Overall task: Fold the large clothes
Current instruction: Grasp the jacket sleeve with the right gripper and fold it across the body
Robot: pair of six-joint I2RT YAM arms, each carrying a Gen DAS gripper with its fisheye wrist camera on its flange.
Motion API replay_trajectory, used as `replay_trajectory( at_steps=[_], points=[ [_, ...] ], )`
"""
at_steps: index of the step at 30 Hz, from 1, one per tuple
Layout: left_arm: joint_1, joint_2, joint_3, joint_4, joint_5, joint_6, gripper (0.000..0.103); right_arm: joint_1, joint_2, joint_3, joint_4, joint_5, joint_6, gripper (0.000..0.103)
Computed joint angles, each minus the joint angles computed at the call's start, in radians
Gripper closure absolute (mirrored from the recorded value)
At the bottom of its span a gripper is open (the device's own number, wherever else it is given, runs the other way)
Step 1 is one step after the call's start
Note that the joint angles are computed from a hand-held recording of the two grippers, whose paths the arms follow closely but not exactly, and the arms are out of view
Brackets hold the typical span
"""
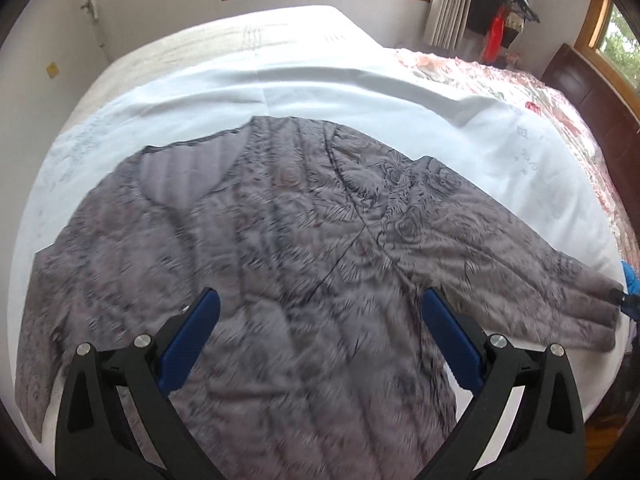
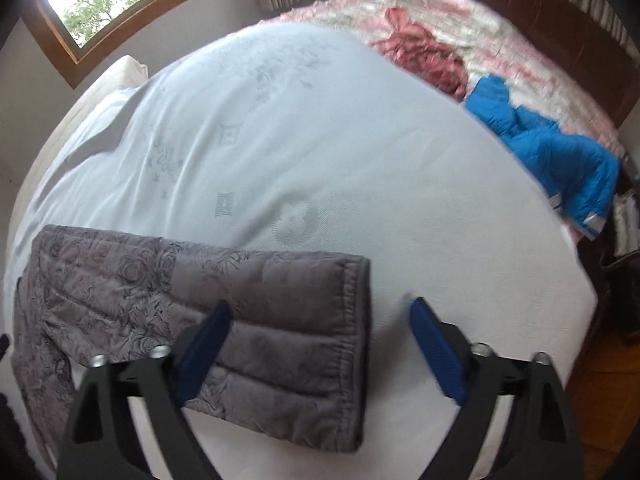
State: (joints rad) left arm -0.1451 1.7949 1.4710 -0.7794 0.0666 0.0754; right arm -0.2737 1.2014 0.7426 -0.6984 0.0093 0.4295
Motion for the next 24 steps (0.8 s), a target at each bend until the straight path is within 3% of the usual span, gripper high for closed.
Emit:
replay_trajectory(
  at_steps=[3,5,6,7,9,10,11,15,18,24],
  points=[
    [-0.013,0.075,0.042,0.004,-0.008,-0.013,0.003,0.019,0.009,-0.015,0.018,0.014,0.016,0.026],
    [-0.013,0.11,0.054,0.016,-0.011,-0.012,0.004,0.025,0.008,-0.016,0.026,0.01,0.009,0.047],
    [-0.015,0.123,0.055,0.025,-0.018,-0.011,0.005,0.03,0.005,-0.015,0.025,0.005,0.01,0.053],
    [-0.014,0.135,0.055,0.031,-0.022,-0.006,0.007,0.025,0.013,-0.008,0.025,-0.009,0.004,0.068],
    [-0.007,0.17,0.067,0.029,-0.026,0.003,0.017,-0.006,0.002,-0.004,0.03,-0.133,0.01,0.087],
    [-0.002,0.182,0.075,0.02,-0.023,0.006,0.029,-0.024,-0.02,-0.006,0.038,-0.218,0.023,0.09],
    [0.006,0.203,0.087,0.005,-0.014,0.01,0.034,-0.026,-0.056,-0.009,0.04,-0.278,0.035,0.09],
    [0.044,0.203,0.083,-0.007,0.027,0.022,0.034,0.048,-0.163,-0.001,0.101,-0.504,0.134,0.091],
    [0.082,0.159,0.065,-0.008,0.069,0.049,0.033,0.241,-0.128,0.074,0.165,-0.455,0.227,0.091],
    [0.171,0.1,0.063,-0.042,0.144,0.085,0.03,0.527,0.147,0.264,0.303,-0.37,0.322,0.091]
  ],
)
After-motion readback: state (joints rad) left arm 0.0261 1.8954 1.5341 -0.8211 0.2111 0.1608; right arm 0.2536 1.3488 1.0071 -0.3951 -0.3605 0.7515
